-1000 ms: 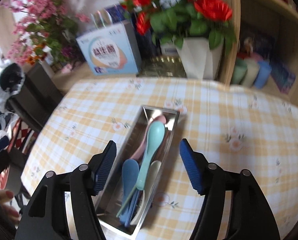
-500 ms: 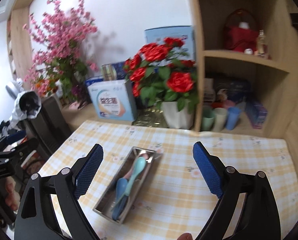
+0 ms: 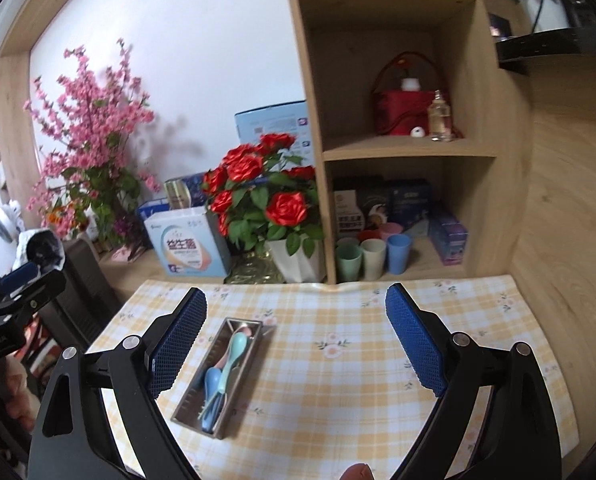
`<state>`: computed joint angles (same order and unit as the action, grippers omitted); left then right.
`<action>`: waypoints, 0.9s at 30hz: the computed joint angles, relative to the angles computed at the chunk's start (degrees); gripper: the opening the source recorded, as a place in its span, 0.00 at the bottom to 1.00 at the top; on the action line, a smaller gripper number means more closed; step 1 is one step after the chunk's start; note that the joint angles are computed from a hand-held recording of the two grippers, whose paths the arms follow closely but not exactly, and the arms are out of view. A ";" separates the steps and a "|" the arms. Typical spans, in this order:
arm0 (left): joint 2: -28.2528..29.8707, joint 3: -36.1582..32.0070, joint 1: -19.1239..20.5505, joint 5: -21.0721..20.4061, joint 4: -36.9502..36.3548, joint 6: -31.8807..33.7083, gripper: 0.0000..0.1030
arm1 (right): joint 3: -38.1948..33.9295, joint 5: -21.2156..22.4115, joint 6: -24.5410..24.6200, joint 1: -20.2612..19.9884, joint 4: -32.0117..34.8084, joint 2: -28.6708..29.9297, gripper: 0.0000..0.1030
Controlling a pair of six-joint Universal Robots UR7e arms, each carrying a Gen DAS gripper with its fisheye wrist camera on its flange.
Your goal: Organize utensils
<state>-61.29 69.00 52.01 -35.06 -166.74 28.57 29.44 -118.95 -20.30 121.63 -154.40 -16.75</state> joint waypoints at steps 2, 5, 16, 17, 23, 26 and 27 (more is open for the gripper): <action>0.16 -0.13 -0.40 0.02 -0.05 0.36 0.94 | 1.33 -0.41 -0.32 0.06 -1.41 -0.80 0.85; 0.37 -0.30 -0.78 0.28 -0.17 1.03 0.94 | 3.08 -0.83 -0.93 0.04 -3.45 -1.90 0.85; 0.22 -0.13 -1.14 0.83 1.27 0.05 0.94 | 4.18 -0.82 -0.47 -0.08 -4.44 -2.74 0.85; 0.23 -0.17 -1.16 0.88 1.28 0.12 0.94 | 4.20 -1.07 -0.77 0.00 -4.84 -2.66 0.85; 0.27 -0.35 -1.17 1.22 1.09 0.29 0.94 | 4.18 -1.66 -1.14 0.19 -5.04 -2.50 0.85; 0.16 -0.27 -1.11 1.45 1.36 -0.16 0.94 | 4.23 -1.73 -1.45 0.23 -5.22 -2.51 0.85; 0.16 -0.26 -1.09 1.64 1.40 -0.16 0.94 | 4.11 -1.76 -1.58 0.27 -5.26 -2.45 0.85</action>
